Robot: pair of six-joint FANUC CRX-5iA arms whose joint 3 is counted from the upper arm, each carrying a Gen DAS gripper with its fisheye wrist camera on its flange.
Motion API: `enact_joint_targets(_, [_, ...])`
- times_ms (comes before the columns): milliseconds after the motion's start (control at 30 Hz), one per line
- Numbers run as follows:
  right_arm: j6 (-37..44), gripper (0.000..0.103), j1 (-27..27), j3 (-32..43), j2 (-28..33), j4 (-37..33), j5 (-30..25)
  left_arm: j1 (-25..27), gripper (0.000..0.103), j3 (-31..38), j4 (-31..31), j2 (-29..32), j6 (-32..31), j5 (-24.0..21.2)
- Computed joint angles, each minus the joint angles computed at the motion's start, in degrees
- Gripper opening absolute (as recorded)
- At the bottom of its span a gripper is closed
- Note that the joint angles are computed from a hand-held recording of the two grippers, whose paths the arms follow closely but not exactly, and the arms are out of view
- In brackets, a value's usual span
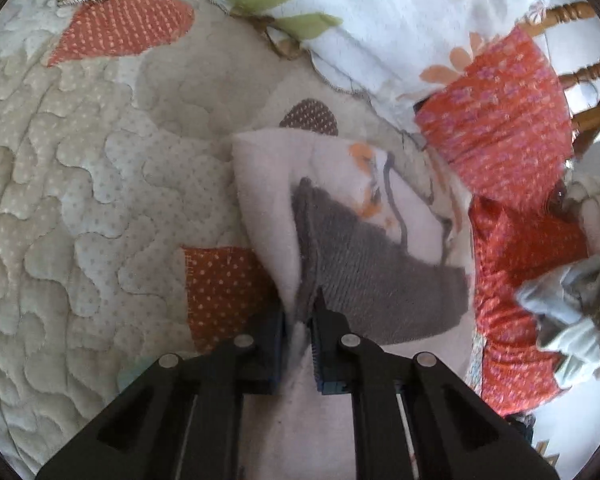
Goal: Fold small clothes
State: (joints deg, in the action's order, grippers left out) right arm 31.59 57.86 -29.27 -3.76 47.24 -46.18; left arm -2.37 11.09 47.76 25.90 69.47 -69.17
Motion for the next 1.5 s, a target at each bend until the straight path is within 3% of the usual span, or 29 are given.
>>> enact_joint_targets(200, [-4.21,0.009,0.24,-2.94,-6.97,2.21,-2.74,-2.72,0.01,-1.14,5.01,-3.29,0.43,3.19])
enact_joint_targets(333, [-8.04,0.009,0.54,-5.58,-15.68,3.18,-8.44,-9.83,0.01,0.62,10.47,-3.18,-1.82,5.11])
enact_joint_targets(400, [-9.97,0.009,0.58,-7.23,-20.5,3.94,-13.06,-14.56,0.01,6.26,9.68,0.0,1.17,4.55])
enact_joint_targets(500, [-13.81,0.009,0.25,-9.72,-27.58,4.04,-22.41,-21.76,0.012,16.95,3.29,5.53,7.31,3.63])
enact_joint_targets(567, [-15.92,0.009,-2.29,-10.07,-31.56,-0.38,-26.16,-24.95,0.017,23.88,-1.54,8.88,12.68,1.27])
enact_joint_targets(633, [-13.76,0.01,-7.34,-8.73,-32.98,-7.65,-26.26,-26.28,0.026,26.2,-5.18,9.29,15.67,0.29])
enact_joint_targets(733, [-6.57,0.013,-18.72,-4.93,-31.91,-21.92,-23.62,-25.54,0.044,19.6,-7.93,3.45,15.46,3.5])
enact_joint_targets(800, [-3.14,0.023,-23.67,-2.88,-31.81,-29.6,-22.79,-23.69,0.055,11.23,-8.65,-2.98,14.38,7.19])
enact_joint_targets(867, [-2.29,0.03,-27.13,-1.99,-33.15,-33.1,-21.66,-21.45,0.069,3.44,-9.62,-9.1,13.34,9.95])
enact_joint_targets(933, [-3.25,0.035,-28.58,-2.13,-34.88,-31.79,-20.4,-19.36,0.073,-3.73,-12.25,-15.16,14.05,11.73])
enact_joint_targets(1033, [-7.16,0.035,-27.78,-3.38,-36.94,-26.81,-18.89,-17.47,0.074,-11.85,-14.9,-21.38,15.84,13.11])
enact_joint_targets(1167, [-7.7,0.035,-26.12,-4.0,-36.89,-24.96,-16.48,-16.86,0.074,-18.8,-16.88,-24.59,17.55,15.89])
enact_joint_targets(1333, [0.81,0.035,-27.32,-1.85,-33.3,-32.97,-13.48,-17.7,0.074,-21.52,-16.82,-22.45,16.36,16.75])
enact_joint_targets(1500, [1.76,0.035,-29.24,-0.14,-26.97,-33.34,-21.18,-19.07,0.074,-18.86,-21.8,-20.44,16.73,16.63])
